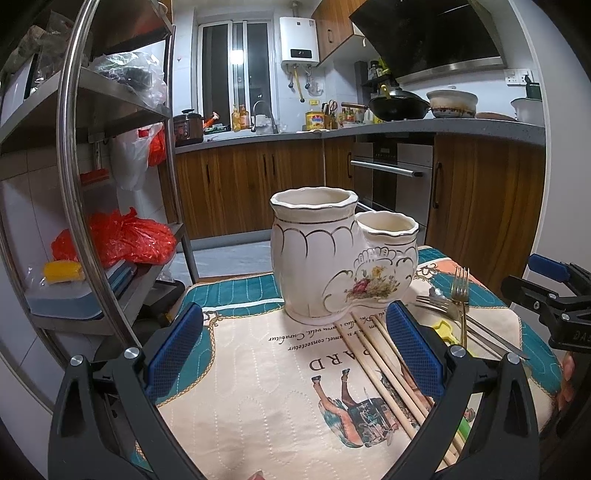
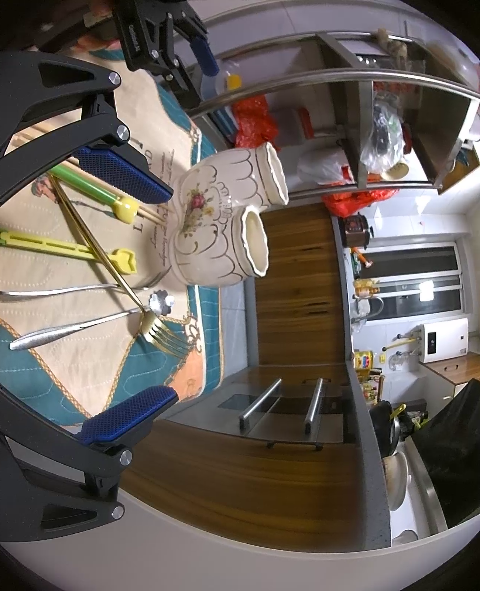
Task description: Organize utensils
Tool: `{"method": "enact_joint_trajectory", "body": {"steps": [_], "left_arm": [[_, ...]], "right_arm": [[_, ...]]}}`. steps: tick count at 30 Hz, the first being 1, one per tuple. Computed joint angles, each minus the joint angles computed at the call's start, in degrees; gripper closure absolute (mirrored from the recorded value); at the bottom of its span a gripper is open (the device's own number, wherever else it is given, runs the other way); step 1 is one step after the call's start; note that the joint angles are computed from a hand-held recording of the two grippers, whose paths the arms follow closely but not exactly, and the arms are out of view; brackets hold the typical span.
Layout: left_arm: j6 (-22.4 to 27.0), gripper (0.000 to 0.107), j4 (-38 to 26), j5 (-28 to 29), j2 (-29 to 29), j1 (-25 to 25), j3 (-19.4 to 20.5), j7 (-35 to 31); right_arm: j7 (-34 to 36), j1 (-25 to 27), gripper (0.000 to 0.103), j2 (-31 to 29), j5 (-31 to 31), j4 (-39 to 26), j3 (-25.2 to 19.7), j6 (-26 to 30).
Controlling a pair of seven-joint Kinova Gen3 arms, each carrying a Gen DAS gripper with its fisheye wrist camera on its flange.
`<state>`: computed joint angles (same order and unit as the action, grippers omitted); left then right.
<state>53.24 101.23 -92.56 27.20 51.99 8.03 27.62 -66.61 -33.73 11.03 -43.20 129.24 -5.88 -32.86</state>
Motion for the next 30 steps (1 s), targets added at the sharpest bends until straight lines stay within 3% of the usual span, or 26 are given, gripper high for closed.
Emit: {"method": "enact_joint_trajectory", "body": {"steps": [30], "left_arm": [[-1.05, 0.010, 0.58, -1.50, 0.16, -0.64, 0.00, 1.59]], "right_arm": [[-1.14, -0.72, 0.005, 1.30, 0.25, -0.14, 0.31, -0.43]]}}
